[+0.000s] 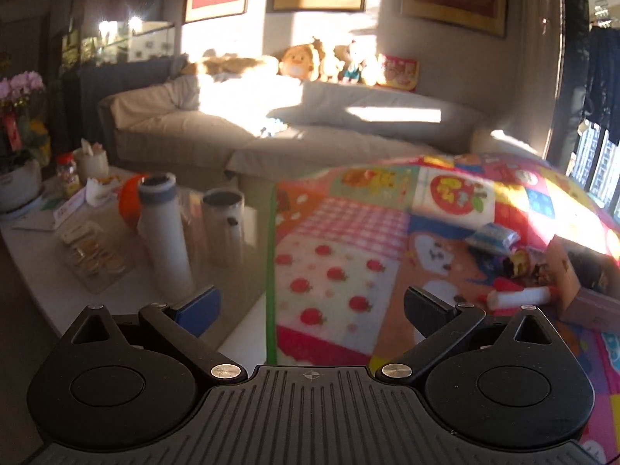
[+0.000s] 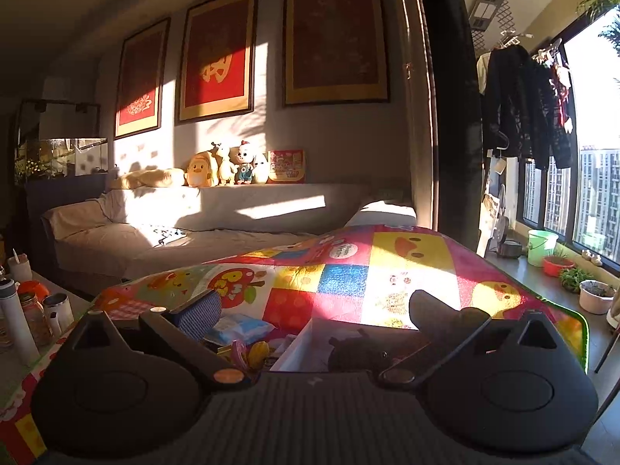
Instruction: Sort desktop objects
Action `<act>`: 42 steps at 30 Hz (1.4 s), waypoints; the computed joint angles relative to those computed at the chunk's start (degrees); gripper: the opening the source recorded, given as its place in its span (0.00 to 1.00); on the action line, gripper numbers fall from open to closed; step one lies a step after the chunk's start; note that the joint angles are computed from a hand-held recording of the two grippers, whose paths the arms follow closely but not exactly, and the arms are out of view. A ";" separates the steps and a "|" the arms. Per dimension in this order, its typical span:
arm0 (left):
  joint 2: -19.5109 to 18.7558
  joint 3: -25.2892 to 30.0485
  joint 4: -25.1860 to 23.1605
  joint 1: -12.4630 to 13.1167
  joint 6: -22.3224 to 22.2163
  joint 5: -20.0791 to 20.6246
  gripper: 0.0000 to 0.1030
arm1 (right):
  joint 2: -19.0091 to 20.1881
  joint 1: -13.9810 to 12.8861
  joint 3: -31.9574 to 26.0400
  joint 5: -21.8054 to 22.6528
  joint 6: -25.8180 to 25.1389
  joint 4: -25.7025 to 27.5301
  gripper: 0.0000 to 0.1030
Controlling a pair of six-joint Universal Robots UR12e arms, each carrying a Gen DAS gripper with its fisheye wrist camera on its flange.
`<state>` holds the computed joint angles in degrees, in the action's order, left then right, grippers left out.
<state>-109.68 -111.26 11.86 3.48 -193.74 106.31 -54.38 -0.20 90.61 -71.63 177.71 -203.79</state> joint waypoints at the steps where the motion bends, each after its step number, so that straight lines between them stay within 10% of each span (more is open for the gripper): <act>1: 0.54 0.47 2.65 -0.27 1.07 0.01 1.00 | -0.14 -0.11 0.21 -0.03 0.29 -0.65 1.00; 8: 1.45 7.86 18.80 -0.04 4.63 -15.45 1.00 | -2.14 -2.98 -1.83 -2.35 17.87 -5.84 1.00; 12: -4.19 14.25 17.55 -1.01 5.91 -25.39 1.00 | -2.93 -4.75 -3.66 -1.93 25.76 -3.22 1.00; 16: -13.66 21.89 5.96 -3.34 4.14 -30.02 1.00 | -1.94 -3.30 -5.73 -3.80 17.17 5.65 1.00; 21: -22.71 27.53 -5.57 -6.95 9.36 -22.97 1.00 | 1.92 0.32 -10.74 -4.81 5.90 18.46 0.99; 25: -24.36 26.69 -7.74 -6.94 12.13 -23.03 1.00 | 5.61 3.69 -17.47 -6.76 -7.84 33.77 0.53; 36: -24.01 26.27 -10.90 -5.14 6.98 -23.67 1.00 | 22.53 9.93 -46.34 -8.04 -12.24 64.30 0.75; 38: -24.02 26.28 -10.91 -5.05 6.91 -24.10 1.00 | 23.44 10.84 -46.80 -11.66 -15.84 64.11 0.57; 39: -23.99 26.23 -10.91 -5.01 6.80 -24.19 1.00 | 23.02 10.92 -45.96 -12.03 -16.66 63.69 0.21; 42: -23.98 26.25 -11.12 -4.96 6.50 -24.40 1.00 | 18.73 9.39 -39.16 -6.95 -14.35 59.02 0.07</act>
